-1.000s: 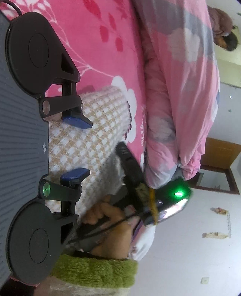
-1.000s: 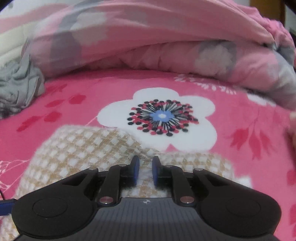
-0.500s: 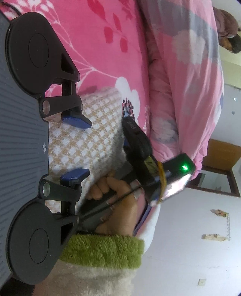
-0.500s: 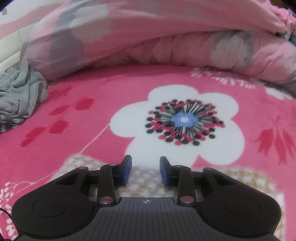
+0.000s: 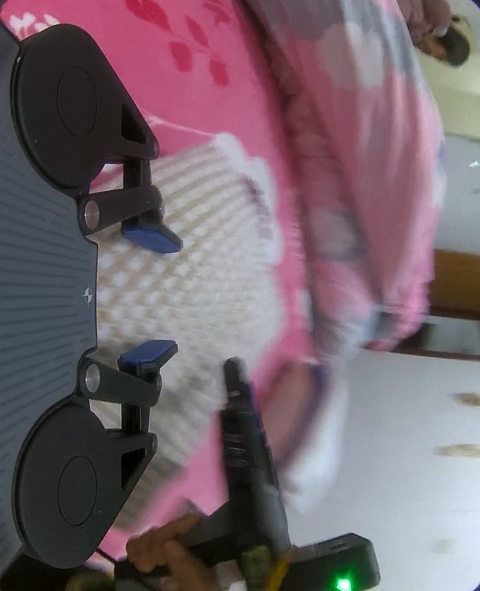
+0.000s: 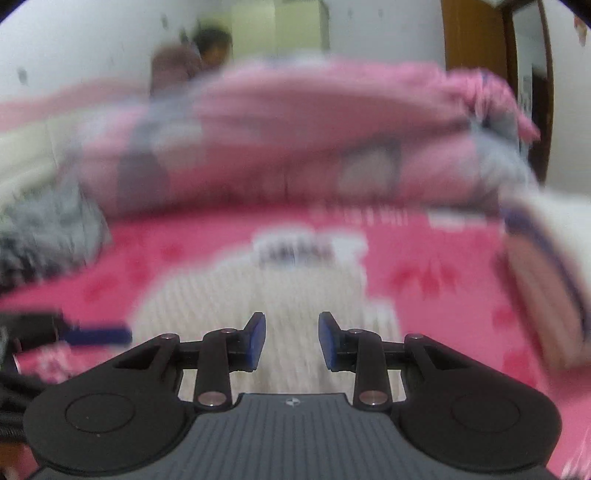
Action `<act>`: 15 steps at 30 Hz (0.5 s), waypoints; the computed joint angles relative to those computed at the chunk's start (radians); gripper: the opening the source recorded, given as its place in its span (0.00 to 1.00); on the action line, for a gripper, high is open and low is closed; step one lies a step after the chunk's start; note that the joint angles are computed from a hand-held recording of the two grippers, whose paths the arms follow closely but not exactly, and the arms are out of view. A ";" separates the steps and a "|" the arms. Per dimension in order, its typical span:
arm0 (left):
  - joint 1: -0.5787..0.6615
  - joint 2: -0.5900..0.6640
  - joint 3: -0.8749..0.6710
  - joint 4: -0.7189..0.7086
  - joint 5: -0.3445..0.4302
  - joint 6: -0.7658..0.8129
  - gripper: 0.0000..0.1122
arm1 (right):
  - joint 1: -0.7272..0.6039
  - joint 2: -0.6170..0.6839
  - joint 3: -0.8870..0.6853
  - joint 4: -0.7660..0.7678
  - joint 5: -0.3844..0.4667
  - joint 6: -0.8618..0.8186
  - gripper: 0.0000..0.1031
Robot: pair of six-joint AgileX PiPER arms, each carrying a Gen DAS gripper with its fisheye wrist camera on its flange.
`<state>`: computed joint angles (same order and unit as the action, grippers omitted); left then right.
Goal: Fold clothes
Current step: 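Press the checked cardigan bundle flat with the left gripper while the right gripper smooths its edge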
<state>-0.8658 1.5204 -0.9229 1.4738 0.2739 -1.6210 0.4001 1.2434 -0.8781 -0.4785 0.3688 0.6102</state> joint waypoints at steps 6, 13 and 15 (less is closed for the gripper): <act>-0.029 0.017 -0.077 -0.333 0.089 0.334 0.50 | -0.066 0.042 0.095 0.003 -0.131 0.023 0.31; -0.028 0.038 -0.186 -0.684 0.196 0.602 0.52 | 0.105 -0.228 0.205 -0.330 -0.007 0.385 0.31; -0.038 0.055 -0.222 -0.727 0.233 0.630 0.54 | 0.138 -0.271 0.239 -0.286 0.009 0.340 0.31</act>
